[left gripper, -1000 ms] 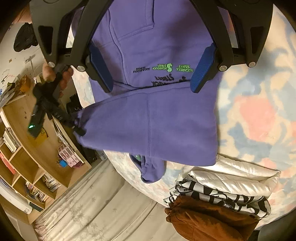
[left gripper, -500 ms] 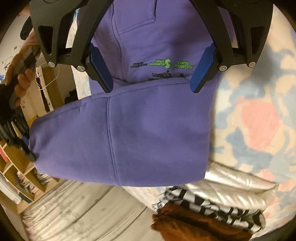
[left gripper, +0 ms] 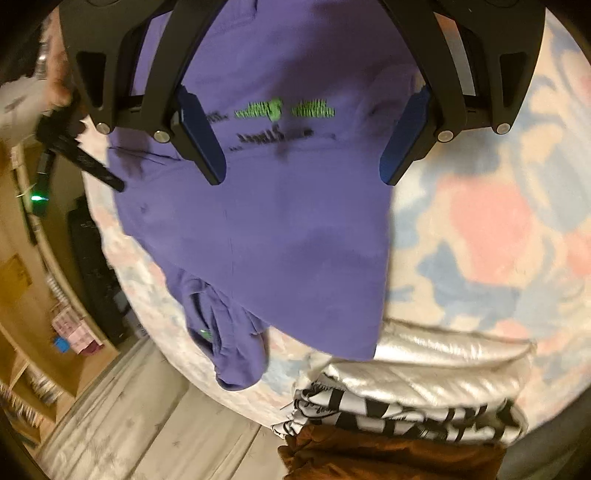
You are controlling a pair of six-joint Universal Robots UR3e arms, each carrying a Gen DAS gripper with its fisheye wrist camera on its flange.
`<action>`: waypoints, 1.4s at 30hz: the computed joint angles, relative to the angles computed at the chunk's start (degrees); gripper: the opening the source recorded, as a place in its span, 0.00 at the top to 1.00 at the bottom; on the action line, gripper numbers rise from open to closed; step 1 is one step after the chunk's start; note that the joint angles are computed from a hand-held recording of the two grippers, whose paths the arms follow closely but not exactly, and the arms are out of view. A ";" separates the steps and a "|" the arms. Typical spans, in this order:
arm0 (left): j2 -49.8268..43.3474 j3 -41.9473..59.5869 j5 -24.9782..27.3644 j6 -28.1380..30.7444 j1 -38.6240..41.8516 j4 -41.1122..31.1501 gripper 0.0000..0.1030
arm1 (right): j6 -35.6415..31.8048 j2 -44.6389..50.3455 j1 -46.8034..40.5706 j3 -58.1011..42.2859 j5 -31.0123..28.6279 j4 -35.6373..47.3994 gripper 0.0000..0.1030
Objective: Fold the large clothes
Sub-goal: 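Pull the held purple cuff across the hoodie body with the right tool, then lay the sleeve flat on the body and open the right tool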
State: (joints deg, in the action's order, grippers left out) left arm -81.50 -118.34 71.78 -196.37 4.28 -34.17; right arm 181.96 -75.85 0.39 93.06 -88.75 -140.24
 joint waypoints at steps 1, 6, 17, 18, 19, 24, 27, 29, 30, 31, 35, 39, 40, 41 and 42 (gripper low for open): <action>-1.65 1.38 1.60 -0.76 -1.27 1.08 0.20 | 0.08 -0.15 -0.14 1.15 1.33 -2.28 0.63; -14.74 14.16 15.62 -4.76 -11.38 6.95 0.20 | 0.26 2.50 1.18 -4.49 7.63 -3.12 0.63; -42.41 41.46 37.83 -1.33 -20.86 -1.23 0.40 | 2.70 29.86 11.55 -39.06 3.92 6.45 0.63; -41.39 37.86 35.24 -0.71 -19.42 2.63 0.40 | 2.42 29.61 10.74 -36.69 2.30 4.13 0.63; -39.95 34.45 32.81 -0.31 -18.08 6.02 0.40 | 1.95 27.83 9.38 -31.91 2.66 0.62 0.69; -37.71 31.98 32.09 2.35 -17.72 6.61 0.40 | -0.24 19.32 0.26 -16.62 13.28 -5.34 0.87; -34.59 30.41 31.93 0.95 -18.07 4.18 0.40 | -0.91 15.86 -0.50 -13.54 13.78 -4.85 0.85; -30.29 26.05 28.71 -0.22 -17.34 4.64 0.40 | -0.63 12.43 0.31 -10.43 12.23 -5.79 0.81; -28.85 24.43 27.19 -0.78 -17.14 4.99 0.40 | -1.12 11.31 0.01 -9.68 13.24 -5.67 0.81; -27.22 22.59 26.32 -1.43 -17.28 5.25 0.40 | -1.24 10.12 0.58 -8.69 14.69 -5.78 0.81; -23.67 17.38 26.11 -3.12 -18.78 5.53 0.40 | -1.39 6.47 2.80 -4.38 16.82 -5.80 0.81; -22.30 12.91 29.73 -3.85 -20.03 8.42 0.41 | -1.57 7.20 6.35 -3.64 11.87 -4.76 0.81; -21.58 11.71 29.90 -3.70 -19.84 9.12 0.41 | -1.53 6.87 6.30 -2.42 10.69 -5.49 0.81; -21.02 10.83 29.25 -3.25 -19.35 9.64 0.42 | -1.01 6.22 6.03 -0.68 8.76 -6.87 0.81; -20.37 10.04 28.73 -2.68 -19.08 9.84 0.42 | -0.29 4.65 4.80 2.13 7.70 -8.51 0.83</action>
State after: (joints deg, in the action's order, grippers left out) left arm -101.87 -108.30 100.51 -199.05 -14.79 -24.33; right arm 181.67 -71.21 5.19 95.19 -81.05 -148.75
